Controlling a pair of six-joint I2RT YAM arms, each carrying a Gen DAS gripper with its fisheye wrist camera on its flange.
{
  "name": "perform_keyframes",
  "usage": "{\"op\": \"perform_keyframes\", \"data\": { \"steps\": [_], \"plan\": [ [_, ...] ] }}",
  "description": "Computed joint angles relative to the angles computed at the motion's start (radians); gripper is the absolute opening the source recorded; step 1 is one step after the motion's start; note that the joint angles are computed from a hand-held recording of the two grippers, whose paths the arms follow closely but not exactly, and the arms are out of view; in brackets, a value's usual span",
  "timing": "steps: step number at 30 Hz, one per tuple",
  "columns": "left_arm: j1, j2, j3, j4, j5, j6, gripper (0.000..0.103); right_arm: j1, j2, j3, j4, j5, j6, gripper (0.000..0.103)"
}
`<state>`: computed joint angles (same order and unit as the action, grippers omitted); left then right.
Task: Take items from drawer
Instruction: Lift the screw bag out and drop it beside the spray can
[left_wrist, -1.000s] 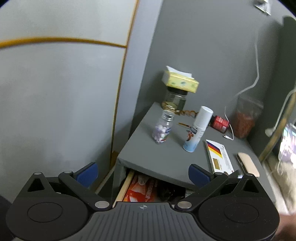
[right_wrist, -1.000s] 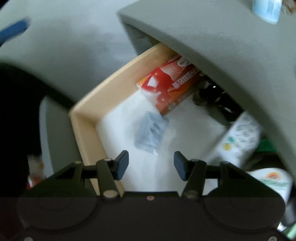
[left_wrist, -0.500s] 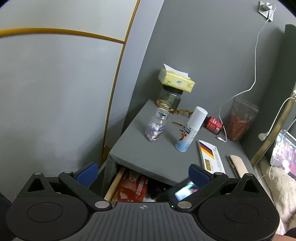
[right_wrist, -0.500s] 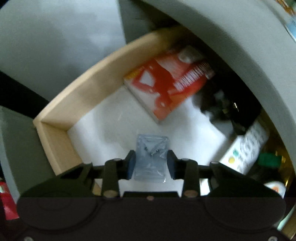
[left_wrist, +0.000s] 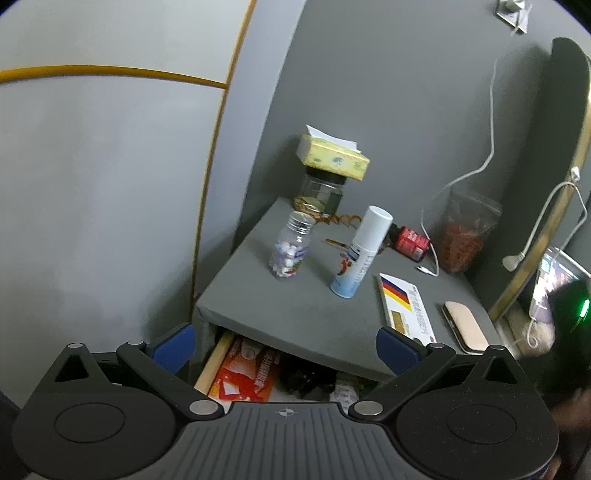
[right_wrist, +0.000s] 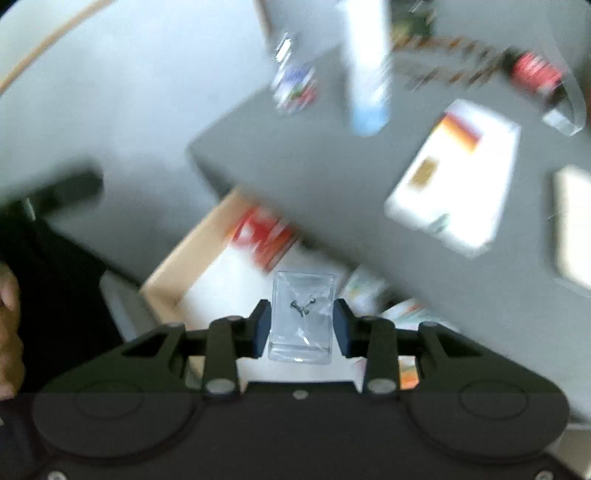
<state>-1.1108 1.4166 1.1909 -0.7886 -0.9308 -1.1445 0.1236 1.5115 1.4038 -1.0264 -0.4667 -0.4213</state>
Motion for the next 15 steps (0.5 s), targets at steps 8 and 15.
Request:
{"op": "perform_keyframes", "data": {
  "steps": [8,15],
  "plan": [
    [0.001,-0.017,-0.009,0.015,-0.009,0.003,0.103,0.133,0.203,0.251,0.036,0.122,0.011,0.036],
    [0.016,-0.021,-0.010,0.005,0.015,0.028,0.103,0.262,0.382,0.417,0.020,0.305,0.018,0.040]
  ]
}}
